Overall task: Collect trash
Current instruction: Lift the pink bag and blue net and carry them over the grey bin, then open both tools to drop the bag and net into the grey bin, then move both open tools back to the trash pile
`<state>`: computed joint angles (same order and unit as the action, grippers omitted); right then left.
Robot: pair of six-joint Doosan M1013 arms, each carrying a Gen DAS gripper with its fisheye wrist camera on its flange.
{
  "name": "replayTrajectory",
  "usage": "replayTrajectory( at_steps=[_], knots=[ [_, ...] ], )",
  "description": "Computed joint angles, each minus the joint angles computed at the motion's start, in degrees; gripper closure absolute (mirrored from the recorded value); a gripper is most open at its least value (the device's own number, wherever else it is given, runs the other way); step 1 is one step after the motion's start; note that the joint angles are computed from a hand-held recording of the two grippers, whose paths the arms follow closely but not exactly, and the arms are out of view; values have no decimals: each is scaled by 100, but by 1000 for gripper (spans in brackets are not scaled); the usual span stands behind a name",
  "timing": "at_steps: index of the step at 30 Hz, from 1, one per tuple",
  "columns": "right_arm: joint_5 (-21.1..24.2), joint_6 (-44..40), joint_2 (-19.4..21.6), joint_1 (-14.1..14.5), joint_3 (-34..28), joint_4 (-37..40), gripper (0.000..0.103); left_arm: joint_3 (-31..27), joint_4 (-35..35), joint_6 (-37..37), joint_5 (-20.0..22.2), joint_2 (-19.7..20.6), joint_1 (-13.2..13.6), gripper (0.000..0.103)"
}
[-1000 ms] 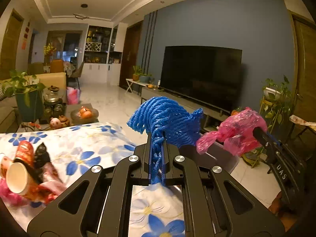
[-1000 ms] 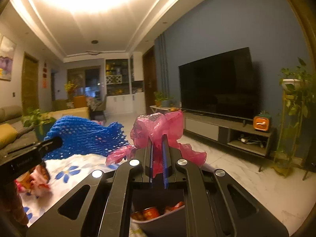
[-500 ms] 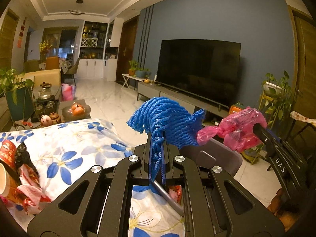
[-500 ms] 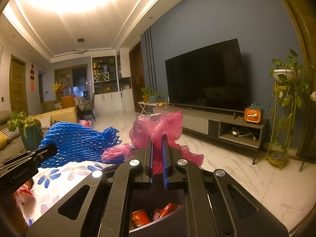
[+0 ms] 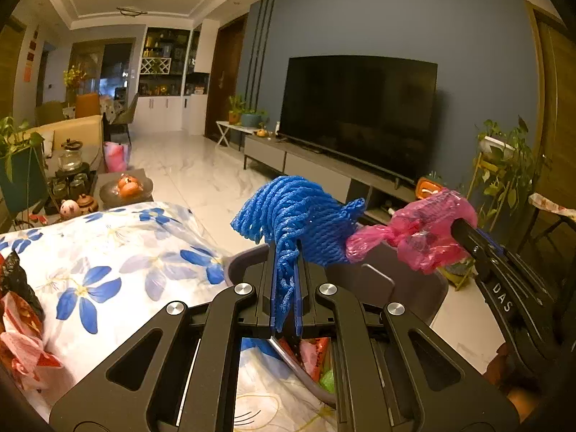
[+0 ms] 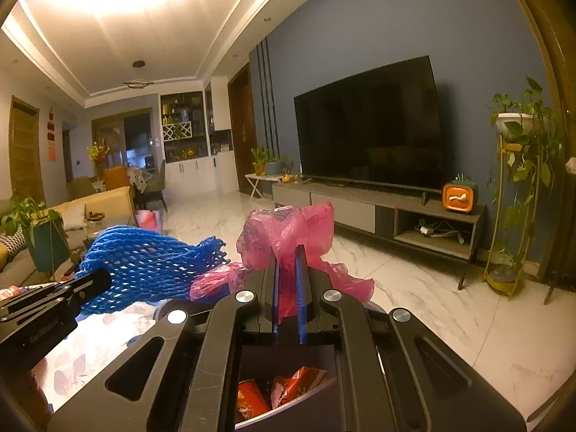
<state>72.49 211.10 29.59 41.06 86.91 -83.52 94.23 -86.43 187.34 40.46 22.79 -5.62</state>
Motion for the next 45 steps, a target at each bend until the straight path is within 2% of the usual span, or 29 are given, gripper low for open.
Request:
replayTrajectory(
  at_steps=[6,11,12,14,15,17,19,21,23,27,31,34,36,45],
  knots=[
    [-145,-28,-2,-44,14,17,94,-41,139,-142,65,44,-47,96],
    [-375,29,-53,-106,96,-62,91,-128,342,-324,345,129,-52,95],
    [-438,39,-63,-116,117,-78,90,-138,368,-333,382,144,-55,92],
    [-543,89,-86,-133,164,-113,80,-164,424,-362,472,179,-55,88],
    [-547,85,-82,-139,167,-109,75,-174,453,-393,519,200,-48,84],
    [-575,129,-92,-145,200,-138,59,-179,406,-357,573,221,-28,72],
    [-529,144,-82,-132,203,-136,55,-131,256,-245,519,212,-16,50],
    [-519,142,-79,-125,198,-124,52,-79,103,-178,421,191,-6,37],
    [-463,158,-68,-104,193,-138,46,-84,51,-251,444,202,35,32],
    [-375,129,-67,-72,183,-100,42,-55,7,-409,330,165,106,25],
    [-134,17,-24,33,154,-86,34,179,-300,-87,-140,-4,192,20],
    [-121,-38,-7,117,136,-67,28,352,-515,84,-548,-134,267,19],
    [-176,-131,4,150,120,-34,27,470,-660,171,-871,-225,325,18],
    [-686,-205,123,325,-29,-172,27,822,-1418,773,-1608,-423,731,18]
  ],
)
